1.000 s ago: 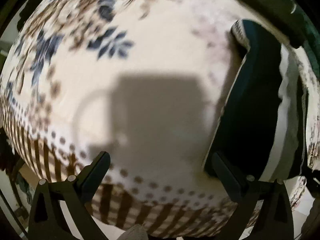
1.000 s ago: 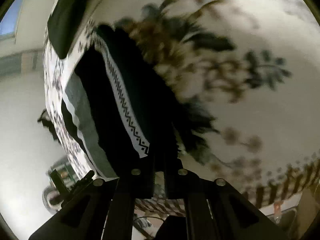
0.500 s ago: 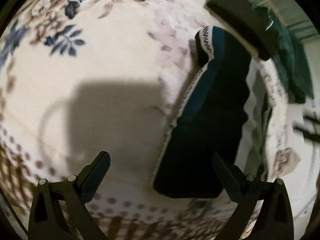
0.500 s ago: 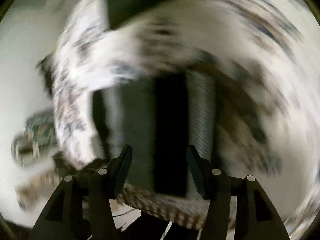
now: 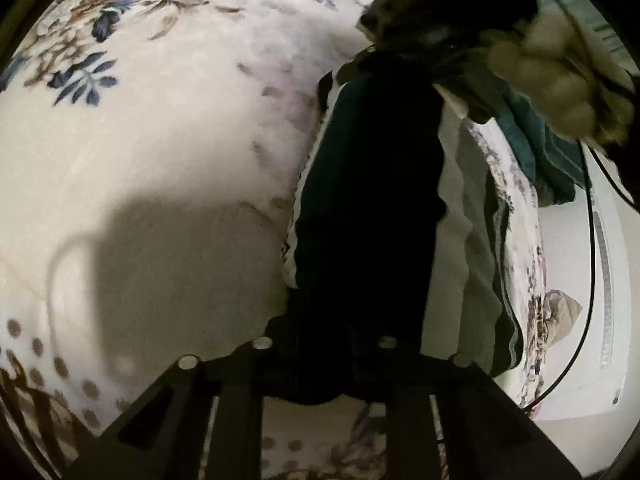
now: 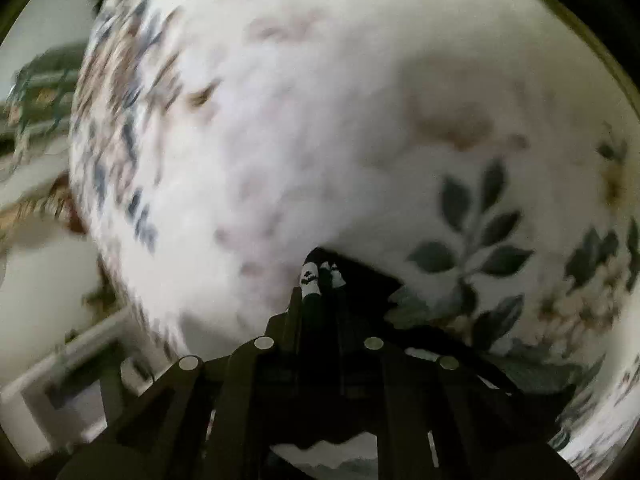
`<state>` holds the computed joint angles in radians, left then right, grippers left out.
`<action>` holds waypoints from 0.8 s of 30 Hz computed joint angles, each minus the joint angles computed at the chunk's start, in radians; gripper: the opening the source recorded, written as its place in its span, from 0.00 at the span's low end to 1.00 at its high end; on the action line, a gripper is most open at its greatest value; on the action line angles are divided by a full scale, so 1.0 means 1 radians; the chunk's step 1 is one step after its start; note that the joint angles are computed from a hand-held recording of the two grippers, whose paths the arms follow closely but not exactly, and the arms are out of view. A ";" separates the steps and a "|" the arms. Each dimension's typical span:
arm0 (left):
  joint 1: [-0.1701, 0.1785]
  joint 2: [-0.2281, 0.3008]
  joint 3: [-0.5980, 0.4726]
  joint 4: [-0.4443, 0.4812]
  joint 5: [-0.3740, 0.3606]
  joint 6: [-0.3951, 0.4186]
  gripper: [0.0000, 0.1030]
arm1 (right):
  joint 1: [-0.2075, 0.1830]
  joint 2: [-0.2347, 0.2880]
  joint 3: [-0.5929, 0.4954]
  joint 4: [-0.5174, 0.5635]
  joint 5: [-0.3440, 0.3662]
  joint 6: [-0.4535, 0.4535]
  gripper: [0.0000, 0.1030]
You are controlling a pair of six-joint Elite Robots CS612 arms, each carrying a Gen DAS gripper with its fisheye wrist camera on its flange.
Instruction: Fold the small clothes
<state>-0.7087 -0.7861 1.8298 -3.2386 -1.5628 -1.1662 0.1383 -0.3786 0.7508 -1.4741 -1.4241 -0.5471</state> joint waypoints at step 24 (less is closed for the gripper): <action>0.144 0.094 -0.226 0.095 -0.178 0.019 0.67 | -0.343 -0.225 0.431 -0.387 0.266 0.430 0.66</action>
